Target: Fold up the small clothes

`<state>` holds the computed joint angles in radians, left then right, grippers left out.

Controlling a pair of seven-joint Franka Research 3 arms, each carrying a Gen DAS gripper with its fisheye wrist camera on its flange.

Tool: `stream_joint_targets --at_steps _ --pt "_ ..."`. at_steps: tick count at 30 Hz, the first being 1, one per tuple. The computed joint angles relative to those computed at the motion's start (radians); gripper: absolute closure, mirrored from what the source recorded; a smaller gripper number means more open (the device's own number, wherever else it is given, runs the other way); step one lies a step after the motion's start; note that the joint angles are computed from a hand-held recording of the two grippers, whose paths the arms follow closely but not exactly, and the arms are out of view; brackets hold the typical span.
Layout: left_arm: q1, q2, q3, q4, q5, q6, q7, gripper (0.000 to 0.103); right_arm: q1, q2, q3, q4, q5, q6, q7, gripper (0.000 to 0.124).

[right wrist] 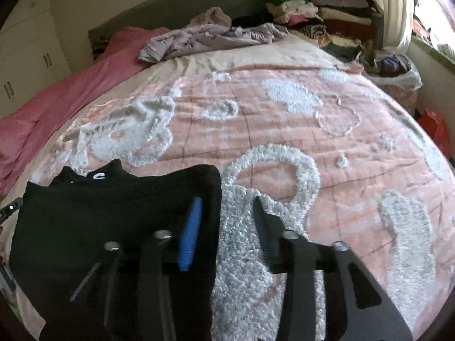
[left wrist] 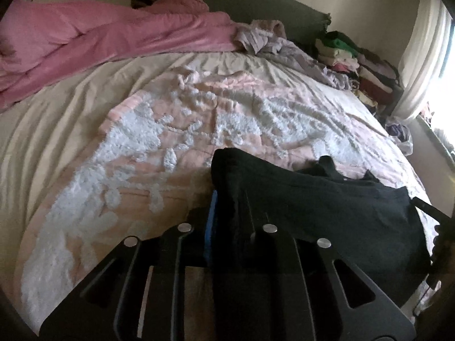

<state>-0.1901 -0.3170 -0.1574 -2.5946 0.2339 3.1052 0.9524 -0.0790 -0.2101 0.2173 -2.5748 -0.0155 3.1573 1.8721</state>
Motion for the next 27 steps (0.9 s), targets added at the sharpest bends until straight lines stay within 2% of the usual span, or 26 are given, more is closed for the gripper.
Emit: stream_joint_targets --at_steps 2,7,9,11,13,15,17,20,22,24,26,27 --pt "0.015 -0.028 -0.022 -0.016 0.015 -0.006 -0.012 0.088 0.054 -0.023 -0.043 -0.014 0.033 0.005 -0.028 0.075" --pt "-0.084 -0.107 0.036 -0.081 -0.041 -0.030 0.007 0.072 0.186 -0.084 -0.132 -0.051 0.132 0.016 -0.134 0.068" --pt "-0.124 -0.131 0.059 -0.102 -0.068 -0.040 0.018 0.070 0.219 -0.114 -0.147 -0.070 0.169 0.005 -0.167 0.065" --pt "-0.147 -0.148 0.066 -0.116 -0.086 -0.059 0.027 0.068 0.292 -0.148 -0.194 -0.096 0.223 -0.008 -0.209 0.062" --pt "-0.162 -0.159 0.066 -0.126 -0.101 -0.068 0.035 0.065 0.333 -0.175 -0.208 -0.112 0.264 -0.030 -0.241 0.060" --pt "-0.185 -0.178 0.064 -0.138 -0.113 -0.082 0.045 0.064 0.328 -0.195 -0.170 -0.127 0.278 -0.038 -0.246 0.060" --pt "-0.180 -0.194 0.041 -0.134 -0.112 -0.118 0.040 0.064 0.357 -0.216 -0.155 -0.143 0.293 -0.042 -0.262 0.059" --pt "-0.187 -0.219 0.017 -0.141 -0.106 -0.121 0.044 0.064 0.391 -0.229 -0.137 -0.151 0.301 -0.063 -0.289 0.059" --pt "-0.182 -0.217 -0.014 -0.128 -0.083 -0.140 0.048 0.064 0.334 -0.229 -0.055 -0.151 0.270 -0.092 -0.255 0.058" --pt "-0.203 -0.206 -0.010 -0.120 -0.083 -0.160 0.062 0.064 0.312 -0.222 -0.021 -0.151 0.248 -0.115 -0.228 0.058" --pt "-0.254 -0.190 0.022 -0.126 -0.110 -0.167 0.098 0.064 0.251 -0.215 0.039 -0.149 0.201 -0.164 -0.160 0.058" --pt "-0.247 -0.188 0.007 -0.131 -0.103 -0.169 0.101 0.064 0.252 -0.211 0.038 -0.156 0.191 -0.174 -0.140 0.058"
